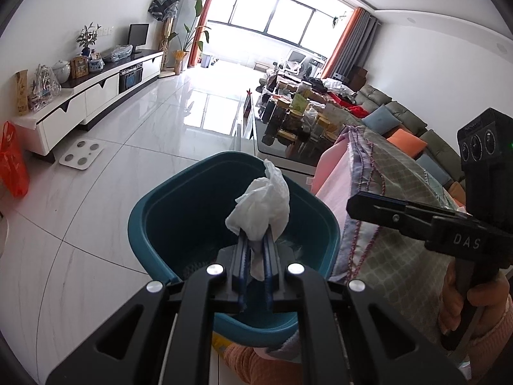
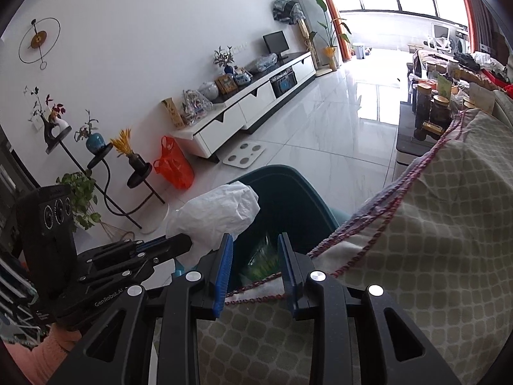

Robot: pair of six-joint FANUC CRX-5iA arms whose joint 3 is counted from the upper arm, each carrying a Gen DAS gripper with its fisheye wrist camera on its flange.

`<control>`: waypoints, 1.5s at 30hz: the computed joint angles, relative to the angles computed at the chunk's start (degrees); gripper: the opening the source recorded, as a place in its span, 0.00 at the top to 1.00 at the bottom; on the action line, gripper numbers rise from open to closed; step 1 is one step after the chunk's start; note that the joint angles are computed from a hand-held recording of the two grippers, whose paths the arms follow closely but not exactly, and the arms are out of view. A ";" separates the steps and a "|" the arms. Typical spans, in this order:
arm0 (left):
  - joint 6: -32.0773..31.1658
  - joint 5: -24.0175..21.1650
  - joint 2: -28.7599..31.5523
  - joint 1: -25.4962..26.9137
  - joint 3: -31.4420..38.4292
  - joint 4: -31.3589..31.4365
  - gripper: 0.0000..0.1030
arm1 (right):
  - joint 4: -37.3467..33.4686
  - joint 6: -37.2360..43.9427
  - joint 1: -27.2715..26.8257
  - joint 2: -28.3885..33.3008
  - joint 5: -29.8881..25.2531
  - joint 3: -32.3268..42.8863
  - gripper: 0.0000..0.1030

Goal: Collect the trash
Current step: 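Open the left tool over the bin while the right tool drops the packet, then move both open tools back over the trash on the bed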

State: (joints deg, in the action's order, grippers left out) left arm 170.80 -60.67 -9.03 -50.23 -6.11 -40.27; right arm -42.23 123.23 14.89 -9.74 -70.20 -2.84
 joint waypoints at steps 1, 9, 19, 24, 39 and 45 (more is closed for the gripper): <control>-0.09 0.16 -0.02 0.24 -0.13 0.10 0.90 | 0.27 -0.36 0.33 0.12 0.04 0.11 0.71; -0.65 1.35 0.49 1.83 -0.96 1.45 0.70 | -0.51 -0.42 -0.69 0.16 -0.70 0.37 0.70; 0.73 0.75 1.20 -1.31 0.86 -2.33 0.56 | -3.64 2.27 -6.25 -2.09 -3.47 -0.58 0.60; -2.23 2.14 3.78 -4.64 4.82 -5.17 0.51 | -6.23 5.18 -12.24 -4.76 -5.46 -1.39 0.54; -20.00 17.64 16.20 -4.60 16.12 3.68 0.49 | -11.95 11.76 -38.46 -10.13 -7.72 -3.27 0.51; -29.03 21.94 21.74 -3.32 20.66 11.03 0.49 | -13.09 12.24 -46.88 -10.64 -5.31 -3.50 0.51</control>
State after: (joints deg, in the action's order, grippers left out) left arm 141.77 -38.73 12.71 -53.55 14.55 -29.24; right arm -55.32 135.47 -31.99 -20.39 -75.51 -6.34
